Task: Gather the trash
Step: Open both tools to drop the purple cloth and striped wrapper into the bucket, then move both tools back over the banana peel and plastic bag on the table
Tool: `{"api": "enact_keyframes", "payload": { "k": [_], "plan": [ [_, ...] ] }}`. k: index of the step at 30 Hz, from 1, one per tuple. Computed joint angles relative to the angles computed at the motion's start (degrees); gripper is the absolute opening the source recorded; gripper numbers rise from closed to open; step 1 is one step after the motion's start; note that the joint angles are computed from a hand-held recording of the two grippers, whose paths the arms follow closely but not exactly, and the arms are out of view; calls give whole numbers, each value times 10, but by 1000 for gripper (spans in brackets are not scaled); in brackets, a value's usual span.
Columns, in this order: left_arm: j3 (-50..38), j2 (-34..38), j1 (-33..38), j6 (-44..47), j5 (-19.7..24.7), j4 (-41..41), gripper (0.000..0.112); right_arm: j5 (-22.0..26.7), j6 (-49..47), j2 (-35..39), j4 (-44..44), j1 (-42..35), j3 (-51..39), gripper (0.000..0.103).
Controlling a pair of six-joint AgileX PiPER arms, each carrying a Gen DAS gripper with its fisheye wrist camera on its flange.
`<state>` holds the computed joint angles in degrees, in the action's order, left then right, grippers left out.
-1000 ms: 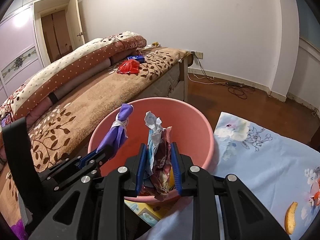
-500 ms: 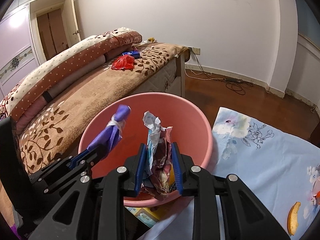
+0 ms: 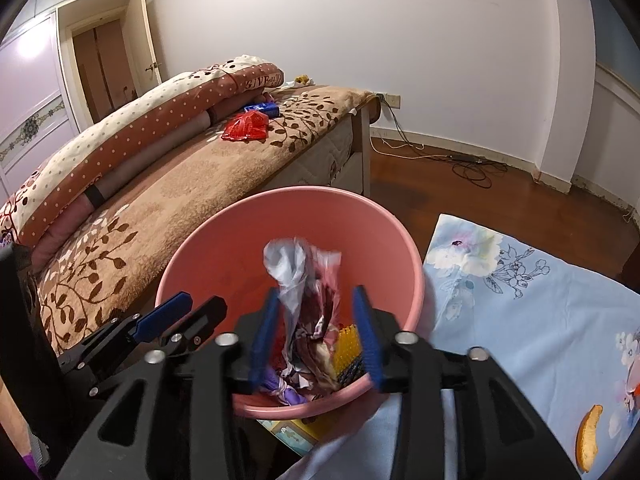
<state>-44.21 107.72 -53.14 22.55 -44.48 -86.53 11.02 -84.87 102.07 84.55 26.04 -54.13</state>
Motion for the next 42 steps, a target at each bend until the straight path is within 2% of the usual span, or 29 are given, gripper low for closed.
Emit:
{"api": "enact_keyframes", "payload": {
  "k": [19, 24, 31, 34, 36, 42],
  "plan": [
    [-31, 18, -9, 53, -17, -44, 42, 24, -73, -38, 57, -32, 42, 42],
    [-43, 26, -16, 78, -27, -66, 42, 47, -106, -66, 80, -59, 71, 42],
    [-51, 26, -15, 97, -19, -78, 43, 88, -150, -122, 104, -114, 128, 43],
    [-60, 31, -21, 117, -24, -90, 47, 110, -153, -147, 95, -145, 151, 44],
    [-62, 32, -23, 120, -23, -87, 52, 123, -152, -161, 87, -166, 164, 44],
    [-36, 10, -20, 68, 12, -37, 55, 173, -157, -203, 58, -250, 202, 44]
  ]
}}
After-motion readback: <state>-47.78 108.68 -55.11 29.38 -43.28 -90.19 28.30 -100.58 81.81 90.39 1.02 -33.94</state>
